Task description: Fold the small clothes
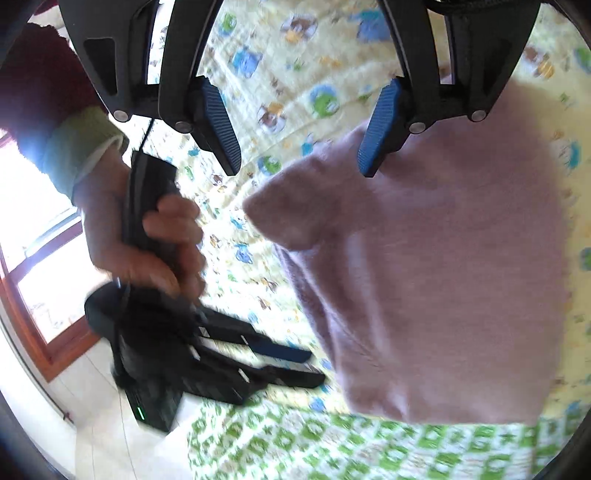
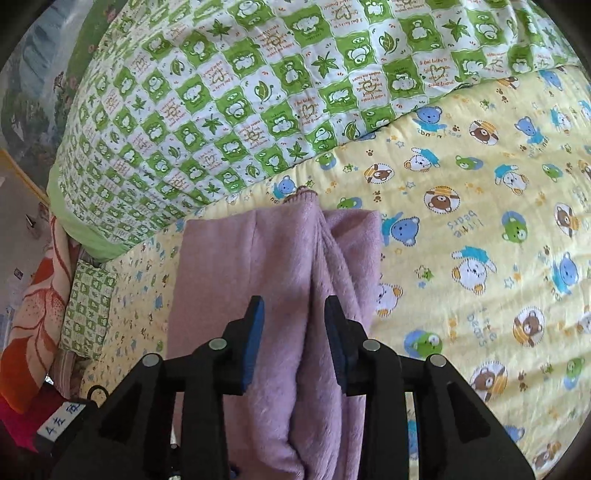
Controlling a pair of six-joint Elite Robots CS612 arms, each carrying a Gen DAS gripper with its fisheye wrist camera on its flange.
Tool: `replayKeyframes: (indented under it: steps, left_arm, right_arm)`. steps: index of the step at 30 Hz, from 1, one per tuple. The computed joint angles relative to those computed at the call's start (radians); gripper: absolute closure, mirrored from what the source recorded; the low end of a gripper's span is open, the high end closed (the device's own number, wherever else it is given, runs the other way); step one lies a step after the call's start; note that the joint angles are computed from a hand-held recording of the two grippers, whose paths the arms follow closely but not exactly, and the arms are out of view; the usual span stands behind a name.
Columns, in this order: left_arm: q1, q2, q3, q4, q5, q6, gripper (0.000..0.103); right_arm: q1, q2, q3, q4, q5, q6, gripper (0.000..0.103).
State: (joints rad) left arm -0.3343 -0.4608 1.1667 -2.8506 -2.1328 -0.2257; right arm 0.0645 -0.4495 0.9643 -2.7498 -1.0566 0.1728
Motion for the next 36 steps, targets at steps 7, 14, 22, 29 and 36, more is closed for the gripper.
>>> replayKeyframes:
  steps: [7,14,22,29,36]
  left_arm:
    - [0.054,-0.003,0.021,-0.071,0.103,-0.18,0.023]
    - [0.098,0.097,-0.137,0.009,0.101,-0.361,0.023]
    - [0.101,0.148,-0.267,0.073,0.078,-0.366,0.022]
    - [0.087,0.156,-0.284,0.14,0.103,-0.333,0.022]
    - [0.101,0.173,-0.281,0.126,0.064,-0.362,0.019]
  right_arm:
    - [0.009,-0.051,0.118,-0.031,0.013,-0.004,0.057]
    - [0.015,-0.025,0.097,-0.015,0.028,0.015,0.057]
    - [0.003,-0.021,0.095,-0.095,0.065,0.09,0.093]
    - [-0.01,-0.041,0.123,-0.122,-0.031,0.094,0.094]
    - [-0.011,-0.003,0.107,-0.115,-0.037,0.144,0.09]
